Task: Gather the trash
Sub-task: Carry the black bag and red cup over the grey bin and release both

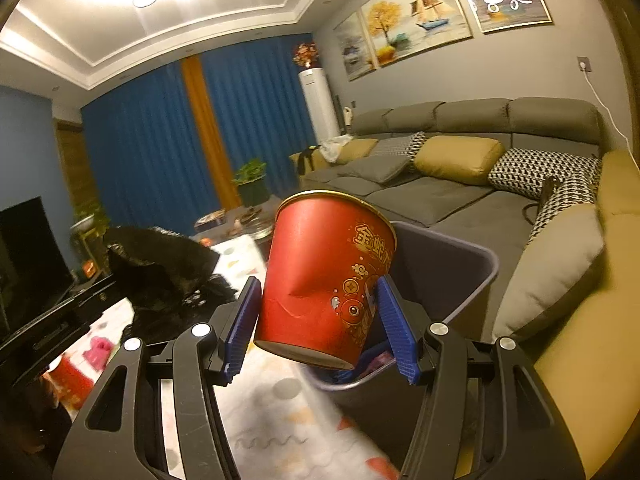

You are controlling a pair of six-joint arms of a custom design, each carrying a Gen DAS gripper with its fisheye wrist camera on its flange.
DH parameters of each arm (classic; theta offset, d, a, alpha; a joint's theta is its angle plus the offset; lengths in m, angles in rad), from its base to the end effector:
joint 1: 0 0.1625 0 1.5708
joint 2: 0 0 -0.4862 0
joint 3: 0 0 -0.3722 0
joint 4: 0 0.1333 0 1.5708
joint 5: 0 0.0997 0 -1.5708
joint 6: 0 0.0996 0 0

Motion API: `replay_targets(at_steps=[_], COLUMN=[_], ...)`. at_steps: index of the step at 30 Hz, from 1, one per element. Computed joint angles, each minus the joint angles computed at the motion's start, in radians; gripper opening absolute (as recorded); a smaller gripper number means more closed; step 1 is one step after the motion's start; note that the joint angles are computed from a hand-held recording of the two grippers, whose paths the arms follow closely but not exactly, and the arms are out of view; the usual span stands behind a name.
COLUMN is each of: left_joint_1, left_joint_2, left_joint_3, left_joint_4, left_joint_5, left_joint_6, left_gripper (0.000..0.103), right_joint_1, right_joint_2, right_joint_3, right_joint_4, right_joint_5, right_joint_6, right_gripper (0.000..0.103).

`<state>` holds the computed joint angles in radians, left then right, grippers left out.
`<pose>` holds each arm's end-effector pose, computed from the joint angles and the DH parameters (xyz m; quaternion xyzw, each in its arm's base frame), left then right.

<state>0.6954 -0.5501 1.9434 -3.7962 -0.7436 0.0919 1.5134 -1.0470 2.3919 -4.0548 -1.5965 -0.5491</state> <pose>-0.3261 -0.5412 0.0786 0.2457 0.8170 -0.4824 0.1985 0.1042 -0.4654 0.2697 0.1982 -0.8184 0.5114 0.1713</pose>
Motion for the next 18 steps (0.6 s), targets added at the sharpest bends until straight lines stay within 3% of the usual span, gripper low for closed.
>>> replay_targets(at_steps=[7,18], left_joint_1=[0.054,0.119], left_joint_2=[0.057,0.109], left_joint_3=[-0.131,-0.247], left_joint_4=[0.076,0.185], left_joint_5=[-0.099,-0.221], left_joint_6=[0.040,0.013], left_gripper=[0.000,0.000], right_joint_1=[-0.021,-0.048], right_joint_2=[-0.004,-0.008], right_joint_3=[-0.050,-0.096], right_joint_4=[0.039,0.079], right_joint_5=[-0.012,-0.016], right_joint_6=[0.021,0.036], right_gripper=[0.058,0.058])
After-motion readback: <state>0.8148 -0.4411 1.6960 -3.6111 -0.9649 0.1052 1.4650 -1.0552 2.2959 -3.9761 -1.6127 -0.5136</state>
